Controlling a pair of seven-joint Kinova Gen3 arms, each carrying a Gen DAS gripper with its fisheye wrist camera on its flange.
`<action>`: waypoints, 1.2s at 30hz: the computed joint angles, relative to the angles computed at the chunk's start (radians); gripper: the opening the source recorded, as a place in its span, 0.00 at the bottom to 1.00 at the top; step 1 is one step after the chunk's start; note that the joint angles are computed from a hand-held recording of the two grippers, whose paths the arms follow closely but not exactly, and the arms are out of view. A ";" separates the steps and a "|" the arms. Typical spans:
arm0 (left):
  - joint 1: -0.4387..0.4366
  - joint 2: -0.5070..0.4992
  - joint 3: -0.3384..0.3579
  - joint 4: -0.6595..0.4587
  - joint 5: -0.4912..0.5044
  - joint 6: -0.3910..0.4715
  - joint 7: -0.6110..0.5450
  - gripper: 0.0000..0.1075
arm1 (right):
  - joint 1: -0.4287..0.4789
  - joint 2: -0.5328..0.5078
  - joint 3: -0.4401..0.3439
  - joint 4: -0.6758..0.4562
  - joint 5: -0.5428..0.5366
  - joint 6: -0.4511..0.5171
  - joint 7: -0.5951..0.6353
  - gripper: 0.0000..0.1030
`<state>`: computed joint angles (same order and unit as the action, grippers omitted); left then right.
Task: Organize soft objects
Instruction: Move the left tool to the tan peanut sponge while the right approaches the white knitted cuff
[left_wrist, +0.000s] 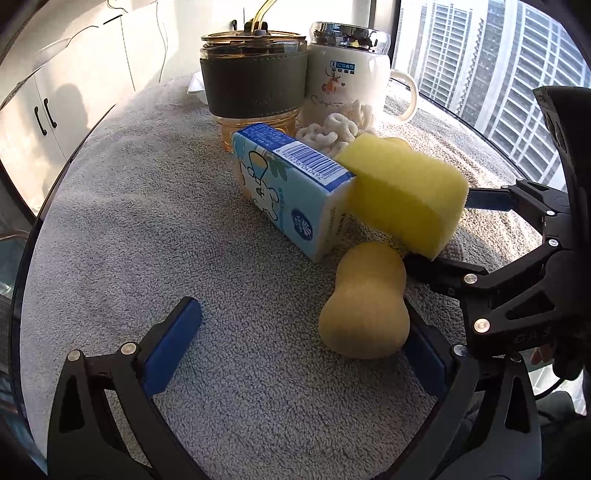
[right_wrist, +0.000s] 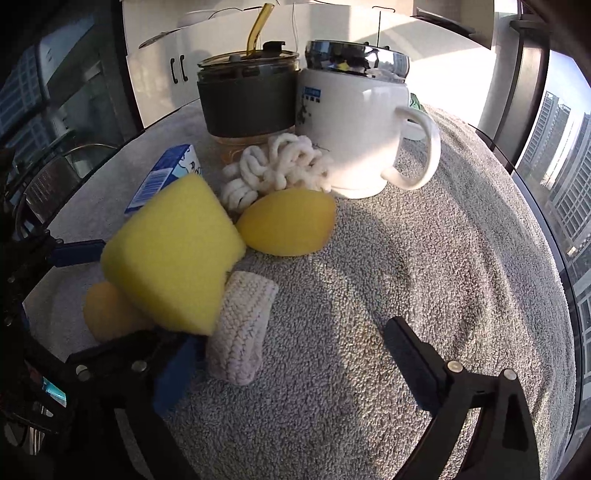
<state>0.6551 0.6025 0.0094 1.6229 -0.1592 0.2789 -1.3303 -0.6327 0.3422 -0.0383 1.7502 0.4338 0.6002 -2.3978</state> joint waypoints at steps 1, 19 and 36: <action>0.017 -0.001 -0.017 0.006 -0.005 -0.010 0.009 0.96 | -0.002 0.000 0.005 0.006 0.005 -0.009 -0.010 1.00; -0.024 -0.012 0.035 -0.027 0.001 0.055 0.036 0.96 | 0.032 -0.010 -0.010 0.002 -0.063 -0.005 -0.008 1.00; -0.120 0.003 0.132 -0.016 0.069 0.007 -0.098 0.95 | -0.003 -0.012 -0.001 0.014 -0.019 -0.025 -0.016 0.89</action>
